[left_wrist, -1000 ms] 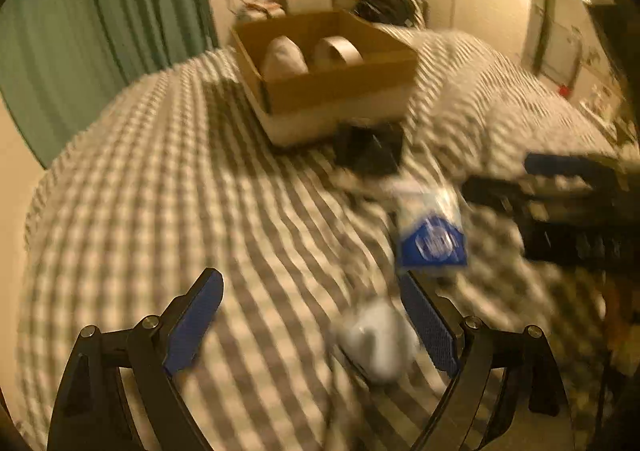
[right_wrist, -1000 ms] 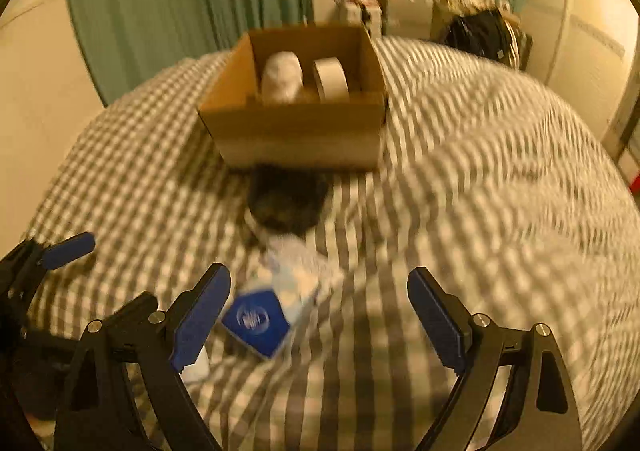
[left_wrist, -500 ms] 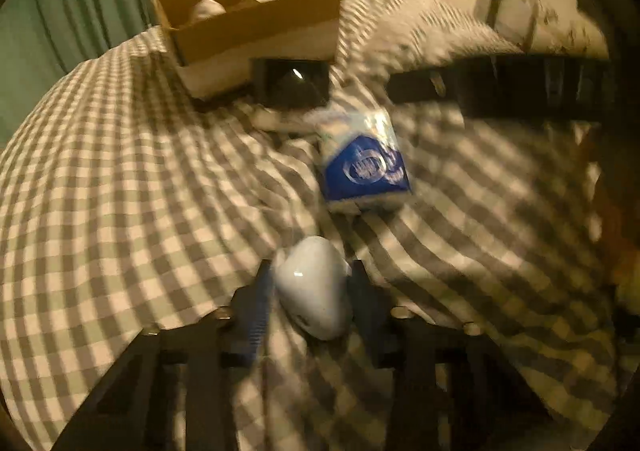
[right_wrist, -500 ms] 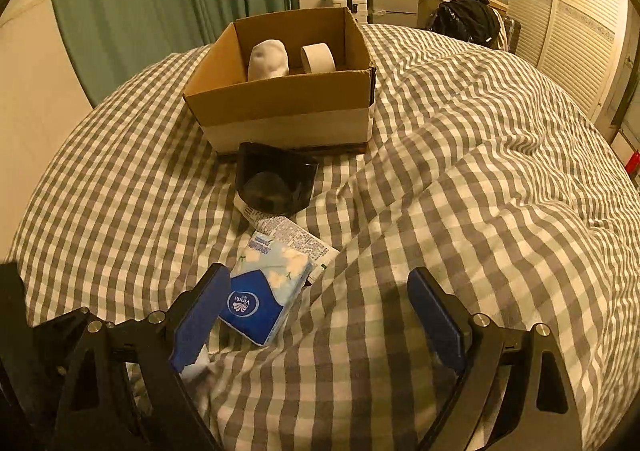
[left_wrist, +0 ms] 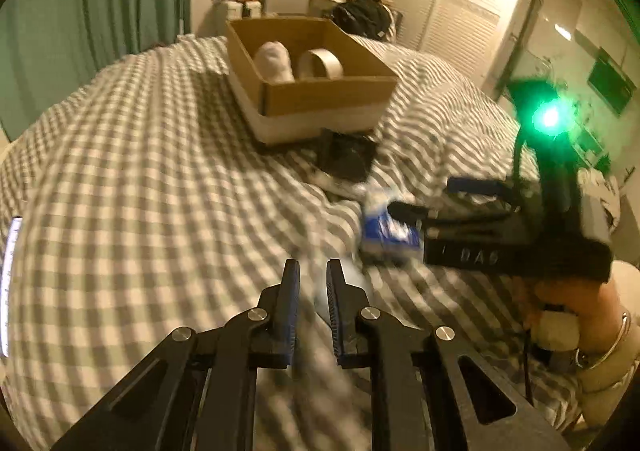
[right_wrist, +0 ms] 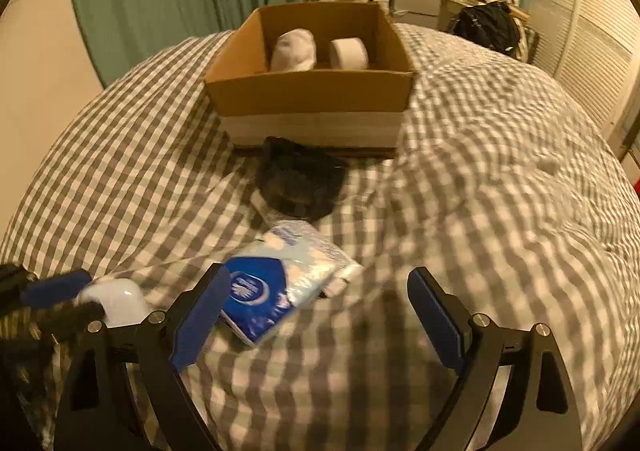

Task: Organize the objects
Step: 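Grasp the white earbud case with the left tool while the right tool grasps the tissue pack, then place the tissue pack into the box with the right tool and release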

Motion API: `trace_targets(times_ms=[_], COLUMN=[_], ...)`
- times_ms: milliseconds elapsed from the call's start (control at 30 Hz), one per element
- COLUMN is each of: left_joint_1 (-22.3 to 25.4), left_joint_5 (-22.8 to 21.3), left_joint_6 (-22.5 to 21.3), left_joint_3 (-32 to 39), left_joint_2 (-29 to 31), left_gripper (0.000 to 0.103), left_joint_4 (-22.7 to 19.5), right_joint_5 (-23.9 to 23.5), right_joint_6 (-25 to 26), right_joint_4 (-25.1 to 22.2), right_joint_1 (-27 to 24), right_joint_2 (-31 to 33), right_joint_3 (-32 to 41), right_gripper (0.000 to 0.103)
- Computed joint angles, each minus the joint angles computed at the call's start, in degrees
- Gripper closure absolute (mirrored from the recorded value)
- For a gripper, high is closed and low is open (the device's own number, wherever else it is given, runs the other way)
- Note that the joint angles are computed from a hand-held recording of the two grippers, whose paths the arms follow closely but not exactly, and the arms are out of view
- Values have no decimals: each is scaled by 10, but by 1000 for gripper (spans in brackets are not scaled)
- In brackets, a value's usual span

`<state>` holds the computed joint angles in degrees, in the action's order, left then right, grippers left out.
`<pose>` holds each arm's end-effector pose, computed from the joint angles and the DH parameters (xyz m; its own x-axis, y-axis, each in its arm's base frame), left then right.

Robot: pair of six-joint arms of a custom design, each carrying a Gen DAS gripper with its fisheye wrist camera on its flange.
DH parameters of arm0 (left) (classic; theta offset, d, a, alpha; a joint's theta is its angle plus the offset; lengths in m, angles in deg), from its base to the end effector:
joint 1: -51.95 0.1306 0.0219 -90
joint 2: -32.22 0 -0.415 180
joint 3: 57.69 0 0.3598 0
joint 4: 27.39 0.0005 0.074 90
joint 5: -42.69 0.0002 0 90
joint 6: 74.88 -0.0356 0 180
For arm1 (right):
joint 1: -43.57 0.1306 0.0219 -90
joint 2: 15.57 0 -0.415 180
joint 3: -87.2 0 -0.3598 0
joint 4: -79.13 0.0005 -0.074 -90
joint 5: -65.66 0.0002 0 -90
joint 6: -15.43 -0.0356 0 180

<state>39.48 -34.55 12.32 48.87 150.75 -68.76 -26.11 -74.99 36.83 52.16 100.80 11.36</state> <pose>0.6200 -0.1457 0.3332 -0.7658 0.2181 -0.6050 0.3772 0.9143 -0.1478 0.6143 0.0934 0.3370 -0.8063 -0.1144 -0.5804 -0.1611 0.9865 0.0294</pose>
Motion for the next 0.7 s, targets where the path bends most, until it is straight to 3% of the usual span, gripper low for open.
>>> trace_targets(times_ms=[167,233,300,367,467,600,700], left_joint_1=[9,9,6,3,0,-10,-22], left_joint_5=[-4,6,3,2,10,18,20], left_joint_6=[1,1,-5,-6,-2,-5,-7], left_joint_3=[10,6,-4,-6,-7,-9,-12], left_joint_2=[11,9,2,1,1,1,3], left_gripper=[89,89,89,87,85,67,61], left_joint_4=[-11,-11,-7,-5,-12,-17,-18], right_joint_5=[-36,-26,-15,-8,-8,5,4], right_joint_6=[4,8,19,25,23,17,12], right_joint_4=[-57,-73,-79,-86,-72,-26,-9], right_joint_1=[10,15,20,23,22,16,8], right_joint_2=[43,54,59,65,55,14,-10], right_joint_3=[48,57,57,61,48,9,-5], right_gripper=[13,14,25,30,36,38,38])
